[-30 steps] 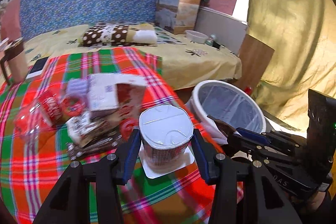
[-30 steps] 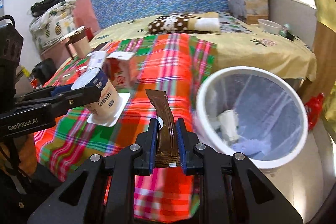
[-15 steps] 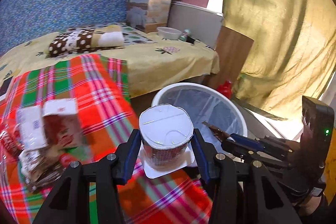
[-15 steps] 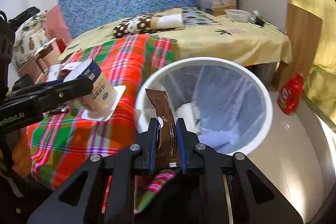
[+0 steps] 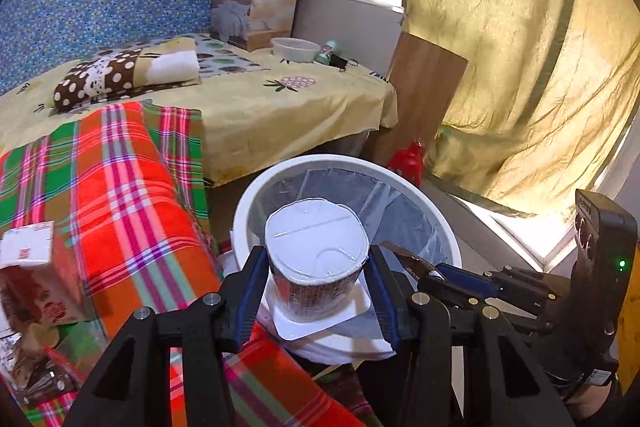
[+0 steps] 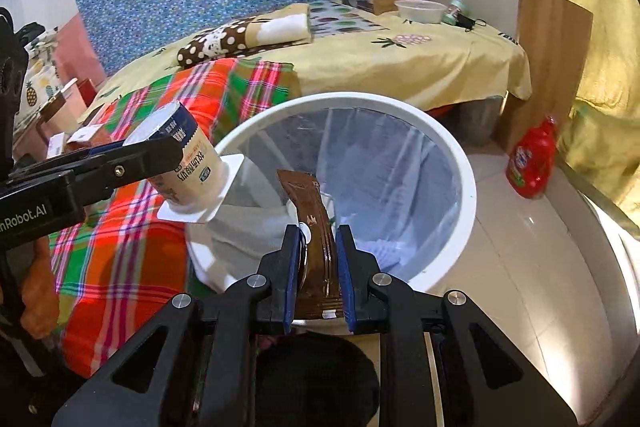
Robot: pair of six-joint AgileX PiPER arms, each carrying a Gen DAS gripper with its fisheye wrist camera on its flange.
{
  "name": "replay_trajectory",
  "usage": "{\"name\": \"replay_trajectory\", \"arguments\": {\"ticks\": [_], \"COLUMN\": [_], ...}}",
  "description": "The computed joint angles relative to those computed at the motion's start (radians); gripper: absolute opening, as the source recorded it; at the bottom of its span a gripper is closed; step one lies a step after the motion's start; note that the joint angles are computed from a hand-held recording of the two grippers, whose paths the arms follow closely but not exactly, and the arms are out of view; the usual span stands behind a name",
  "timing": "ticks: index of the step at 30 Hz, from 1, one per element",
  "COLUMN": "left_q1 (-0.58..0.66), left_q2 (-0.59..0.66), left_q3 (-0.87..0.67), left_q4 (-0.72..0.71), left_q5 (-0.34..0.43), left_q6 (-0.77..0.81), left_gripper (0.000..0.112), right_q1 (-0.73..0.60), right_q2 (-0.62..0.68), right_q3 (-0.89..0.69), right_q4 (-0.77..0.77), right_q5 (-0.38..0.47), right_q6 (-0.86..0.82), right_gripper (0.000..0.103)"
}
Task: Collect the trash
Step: 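Carry the cup and wrapper over the bin and open both tools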
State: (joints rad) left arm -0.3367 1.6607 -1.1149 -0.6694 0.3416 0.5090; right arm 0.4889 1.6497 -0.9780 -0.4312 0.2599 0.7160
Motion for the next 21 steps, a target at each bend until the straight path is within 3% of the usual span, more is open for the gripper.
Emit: {"name": "replay_trajectory", "arguments": {"ticks": [6, 10, 21], "left_q1": [-0.013, -0.016, -0.01], "left_q2": [0.054, 0.061, 0.034], "left_q3": [-0.044, -0.048, -0.026], "left_q4": [0.021, 0.044, 0.054], "left_q5": [0.017, 0.012, -0.01], "left_q6": [-0.024, -0.041, -0.046], "left_gripper": [0.05, 0.05, 0.053], "right_q1": [-0.003, -0.006, 0.008], "right_q2": [0.008, 0.005, -0.016], "right_q3": [-0.006, -0.001, -0.002], "right_q4": [-0.023, -0.065, -0.164], "right_q5": [0.02, 0.021, 0.031], "right_q6": [0.015, 0.06, 0.167], "right_gripper": [0.022, 0.033, 0.034]}}
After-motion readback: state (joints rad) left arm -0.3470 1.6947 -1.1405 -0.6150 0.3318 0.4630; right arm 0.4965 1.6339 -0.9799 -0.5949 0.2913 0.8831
